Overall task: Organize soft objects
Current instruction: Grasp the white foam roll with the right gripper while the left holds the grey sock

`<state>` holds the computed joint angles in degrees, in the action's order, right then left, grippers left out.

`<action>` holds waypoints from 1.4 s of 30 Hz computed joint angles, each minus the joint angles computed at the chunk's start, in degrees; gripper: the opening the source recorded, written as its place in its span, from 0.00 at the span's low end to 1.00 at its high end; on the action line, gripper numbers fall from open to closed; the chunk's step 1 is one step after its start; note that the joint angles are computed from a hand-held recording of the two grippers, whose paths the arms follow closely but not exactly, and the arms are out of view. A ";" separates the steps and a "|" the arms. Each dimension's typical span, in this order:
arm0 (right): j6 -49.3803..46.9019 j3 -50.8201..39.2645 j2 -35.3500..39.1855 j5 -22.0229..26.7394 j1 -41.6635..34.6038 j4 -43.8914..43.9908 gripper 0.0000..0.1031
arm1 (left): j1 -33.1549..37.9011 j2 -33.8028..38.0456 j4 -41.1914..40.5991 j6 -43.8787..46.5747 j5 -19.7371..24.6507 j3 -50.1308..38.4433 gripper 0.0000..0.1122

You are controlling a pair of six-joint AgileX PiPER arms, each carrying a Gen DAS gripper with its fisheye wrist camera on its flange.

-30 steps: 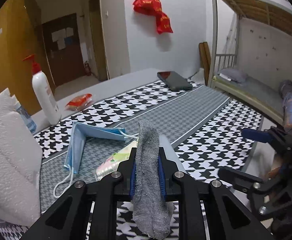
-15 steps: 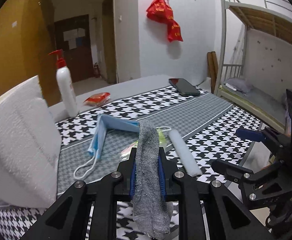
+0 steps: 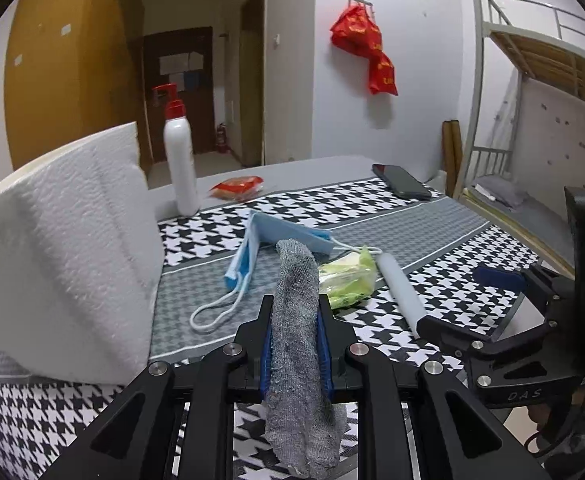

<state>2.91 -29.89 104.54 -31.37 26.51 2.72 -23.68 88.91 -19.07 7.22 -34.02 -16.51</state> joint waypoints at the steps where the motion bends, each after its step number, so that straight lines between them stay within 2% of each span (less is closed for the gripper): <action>1: -1.08 -0.59 0.33 0.53 0.60 1.74 0.99 | 0.31 -0.06 0.25 -0.35 -0.29 0.33 0.18; 6: -5.64 -4.12 2.07 4.44 2.67 8.72 0.99 | 1.61 0.22 1.72 -1.97 -2.34 1.77 0.18; 18: -13.23 -7.29 3.40 7.35 5.10 18.42 0.98 | 8.56 4.50 9.11 -8.48 -6.58 3.92 0.18; 19: -13.57 -7.70 3.63 7.94 5.15 18.84 0.96 | 8.73 4.81 8.98 -8.33 -7.25 4.22 0.18; 23: -17.41 -9.83 4.85 10.59 5.62 22.83 0.78 | 10.56 5.13 11.30 -9.84 -8.75 4.97 0.18; 27: -21.75 -11.14 5.55 12.26 5.83 28.21 0.69 | 11.84 4.67 12.61 -10.31 -10.00 5.98 0.18; 31: -27.37 -11.46 5.63 11.63 6.87 34.66 0.59 | 12.55 3.83 13.49 -10.52 -10.80 7.03 0.18; 35: -32.30 -12.02 5.32 12.09 8.37 39.84 0.39 | 13.30 2.89 15.07 -11.25 -10.82 7.67 0.18; 37: -35.15 -12.35 5.29 12.15 8.99 43.43 0.37 | 13.38 2.35 15.32 -11.40 -10.73 8.00 0.18; 39: -36.83 -12.50 5.24 12.15 8.86 45.83 0.30 | 13.89 0.96 15.97 -11.50 -10.39 8.86 0.18; 42: -33.25 -12.00 4.68 13.22 7.64 42.46 0.26 | 14.10 -0.55 16.00 -11.30 -10.12 9.63 0.18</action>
<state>-30.33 -41.89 109.22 -18.15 34.15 45.18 -9.57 88.37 -3.07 -4.08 -44.14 -6.88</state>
